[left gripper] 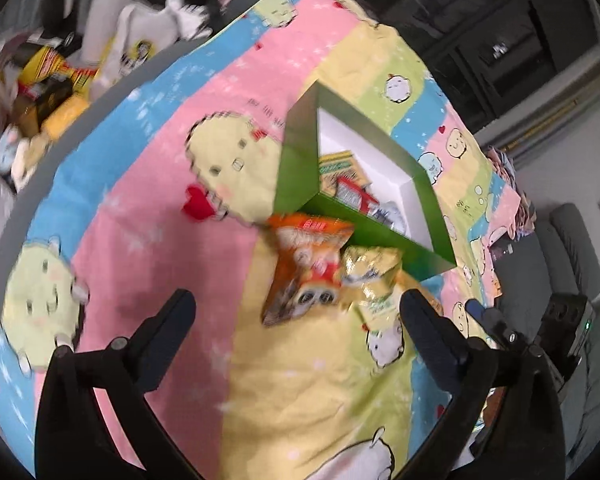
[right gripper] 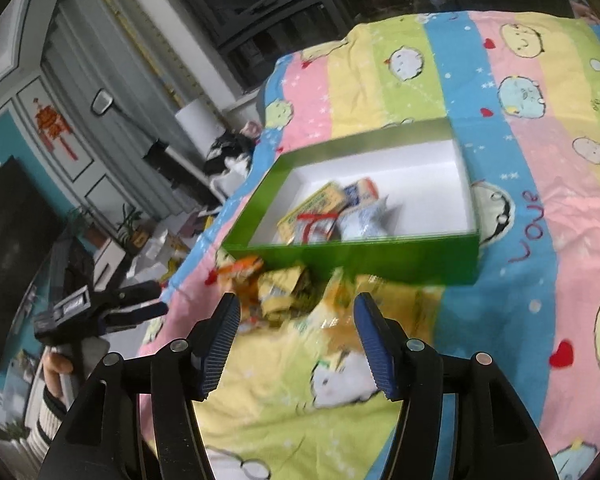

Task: Organize snacks
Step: 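Reach the left gripper to the orange panda snack bag and grasp it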

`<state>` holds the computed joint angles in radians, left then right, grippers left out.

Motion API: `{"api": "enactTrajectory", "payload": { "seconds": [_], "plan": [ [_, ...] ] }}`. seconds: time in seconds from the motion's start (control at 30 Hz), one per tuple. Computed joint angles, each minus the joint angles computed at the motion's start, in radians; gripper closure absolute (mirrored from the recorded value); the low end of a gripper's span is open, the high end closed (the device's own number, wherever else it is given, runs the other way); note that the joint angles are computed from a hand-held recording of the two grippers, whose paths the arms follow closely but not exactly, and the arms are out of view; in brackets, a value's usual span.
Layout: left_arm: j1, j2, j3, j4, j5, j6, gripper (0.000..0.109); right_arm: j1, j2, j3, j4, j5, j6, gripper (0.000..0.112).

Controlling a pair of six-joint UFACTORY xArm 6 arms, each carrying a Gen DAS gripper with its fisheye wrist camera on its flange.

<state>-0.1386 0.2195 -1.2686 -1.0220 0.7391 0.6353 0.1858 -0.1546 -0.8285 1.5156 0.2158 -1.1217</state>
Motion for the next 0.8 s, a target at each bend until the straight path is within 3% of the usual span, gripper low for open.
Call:
{"api": "enactTrajectory", "payload": {
  "seconds": [0.23, 0.37, 0.57, 0.67, 0.8],
  "plan": [
    [-0.012, -0.043, 0.097, -0.046, -0.004, -0.02, 0.006, 0.104, -0.012, 0.058, -0.017, -0.062, -0.017, 0.053],
    [-0.01, -0.04, 0.104, -0.056, 0.037, -0.023, 0.006, 0.149, 0.005, 0.078, -0.073, -0.092, 0.02, 0.053],
    [0.002, 0.01, 0.034, -0.018, 0.1, -0.057, 0.006, 0.174, 0.032, 0.064, -0.07, -0.109, 0.004, 0.053],
    [-0.018, 0.046, -0.028, 0.025, 0.078, -0.069, 0.006, 0.177, 0.058, 0.034, -0.057, -0.107, 0.005, 0.053],
    [-0.028, 0.107, -0.119, -0.014, 0.086, -0.007, 0.006, 0.19, 0.135, -0.034, -0.171, -0.102, 0.096, 0.053]
  ]
}}
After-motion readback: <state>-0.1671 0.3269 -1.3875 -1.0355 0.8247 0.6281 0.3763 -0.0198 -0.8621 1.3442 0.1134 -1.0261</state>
